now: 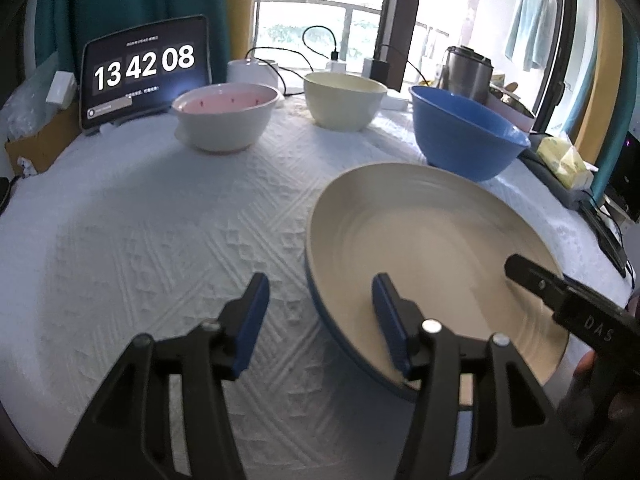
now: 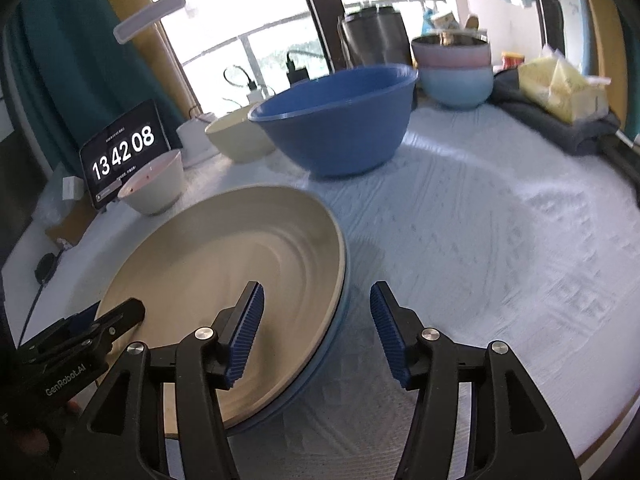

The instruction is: Organize plates and bowls

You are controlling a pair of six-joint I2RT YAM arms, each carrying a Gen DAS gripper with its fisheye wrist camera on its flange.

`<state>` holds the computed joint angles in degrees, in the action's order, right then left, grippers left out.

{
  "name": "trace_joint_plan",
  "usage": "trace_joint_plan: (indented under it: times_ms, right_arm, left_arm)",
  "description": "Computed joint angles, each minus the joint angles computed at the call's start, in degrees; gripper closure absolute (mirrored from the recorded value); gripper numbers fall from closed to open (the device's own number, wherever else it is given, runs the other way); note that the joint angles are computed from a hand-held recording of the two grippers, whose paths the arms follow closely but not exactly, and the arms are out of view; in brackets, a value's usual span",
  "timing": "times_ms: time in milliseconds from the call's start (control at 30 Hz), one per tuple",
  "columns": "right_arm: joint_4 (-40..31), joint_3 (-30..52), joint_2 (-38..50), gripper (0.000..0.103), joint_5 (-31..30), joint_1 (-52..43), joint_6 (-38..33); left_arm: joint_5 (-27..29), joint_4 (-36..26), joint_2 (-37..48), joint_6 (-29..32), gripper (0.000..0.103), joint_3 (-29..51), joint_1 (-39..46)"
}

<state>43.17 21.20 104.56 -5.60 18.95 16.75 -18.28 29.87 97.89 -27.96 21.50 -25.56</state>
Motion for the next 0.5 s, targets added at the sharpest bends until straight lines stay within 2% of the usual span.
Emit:
trace_joint_plan:
  times_ms: [200, 400, 500]
  right_arm:
    - [-1.0, 1.0, 1.2, 0.045, -4.8, -1.4, 1.2]
    - [0.7, 0.5, 1.5, 0.048, -4.3, -0.3, 1.5]
    - [0.7, 0.6, 1.6, 0.048, -4.2, -0.2, 1.5]
  left_arm:
    - [1.5, 1.3, 0.8, 0.0, 0.048, 0.1, 0.8]
    - [-1.7, -0.4, 1.2, 0.9, 0.048, 1.5, -1.5]
    - [-0.8, 0.5, 1.6, 2.4, 0.049, 1.7, -2.6]
